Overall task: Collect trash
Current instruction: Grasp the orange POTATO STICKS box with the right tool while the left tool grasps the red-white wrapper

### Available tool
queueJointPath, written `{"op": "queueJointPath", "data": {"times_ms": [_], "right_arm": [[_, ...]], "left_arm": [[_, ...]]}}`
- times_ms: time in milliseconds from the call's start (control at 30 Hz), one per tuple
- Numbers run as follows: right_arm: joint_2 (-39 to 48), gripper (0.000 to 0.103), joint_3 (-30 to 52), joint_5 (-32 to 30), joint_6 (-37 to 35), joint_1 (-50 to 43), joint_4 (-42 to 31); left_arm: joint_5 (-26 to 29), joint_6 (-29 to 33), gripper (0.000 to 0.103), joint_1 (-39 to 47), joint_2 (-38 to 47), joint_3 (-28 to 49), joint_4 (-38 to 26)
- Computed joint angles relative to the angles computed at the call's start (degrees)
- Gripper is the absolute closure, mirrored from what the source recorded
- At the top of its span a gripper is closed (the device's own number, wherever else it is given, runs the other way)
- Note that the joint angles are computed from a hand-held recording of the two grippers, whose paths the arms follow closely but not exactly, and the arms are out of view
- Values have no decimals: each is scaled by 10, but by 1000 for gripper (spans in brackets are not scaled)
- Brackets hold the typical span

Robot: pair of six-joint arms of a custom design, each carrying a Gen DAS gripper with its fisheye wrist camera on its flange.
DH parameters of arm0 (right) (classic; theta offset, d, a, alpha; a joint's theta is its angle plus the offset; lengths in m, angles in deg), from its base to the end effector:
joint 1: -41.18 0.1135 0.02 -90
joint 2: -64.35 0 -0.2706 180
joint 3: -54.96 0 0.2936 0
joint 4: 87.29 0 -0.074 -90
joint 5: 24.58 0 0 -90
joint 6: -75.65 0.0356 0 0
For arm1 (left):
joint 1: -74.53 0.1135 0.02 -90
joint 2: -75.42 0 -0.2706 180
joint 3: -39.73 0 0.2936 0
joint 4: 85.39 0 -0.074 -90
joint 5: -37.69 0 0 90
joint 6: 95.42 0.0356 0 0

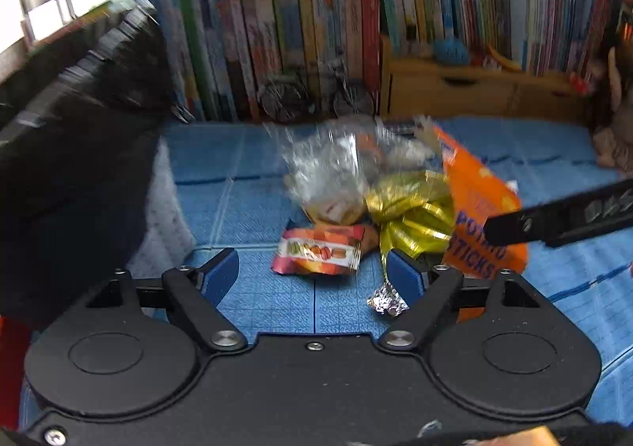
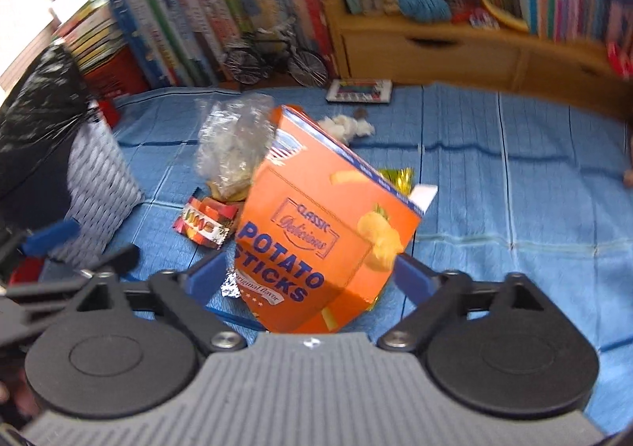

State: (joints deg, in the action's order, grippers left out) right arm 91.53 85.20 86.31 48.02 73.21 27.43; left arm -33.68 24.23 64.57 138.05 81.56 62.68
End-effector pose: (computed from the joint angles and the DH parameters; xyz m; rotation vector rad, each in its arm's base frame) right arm 0.1105 0.0542 0.1579 0.7787 2.4283 0.1431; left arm 0.2298 -0.0519 0.1638 0.9527 2.2476 -0.2534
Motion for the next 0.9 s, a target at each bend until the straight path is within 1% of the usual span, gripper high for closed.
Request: {"op": "queueJointPath", "data": {"times_ms": [67,167,267,333,467,700,733,833,900], "right_arm": [[-4,0,-15,-26,2,-33,25],[11,0,-30,-90,-12,-116,69],[34,0,-39,-143,-24,-185,111],[66,0,-40,-165,-33,-216,142],[141,0,-32,-188,-55,-250,198],[223,0,-26,-205,-73,-277,260],[232,0,-26,-205,-74,-279,267],[243,0,-30,-202,-72,-280,285],[243,0,-37,-199,-69,-279,296]], "left_arm": [[-14,-10,18,-17,48,2,42],[-43,-41,16,-42,113,5,113],[-52,-63,15,-59,173,13,170],[-57,-75,15,-67,213,26,189],[-78,-87,14,-83,278,51,205],[-108,-83,14,-104,335,59,249],[-103,-84,14,-102,340,60,252],[-77,-91,24,-92,343,65,247],[-64,-98,37,-86,343,70,238]]}}
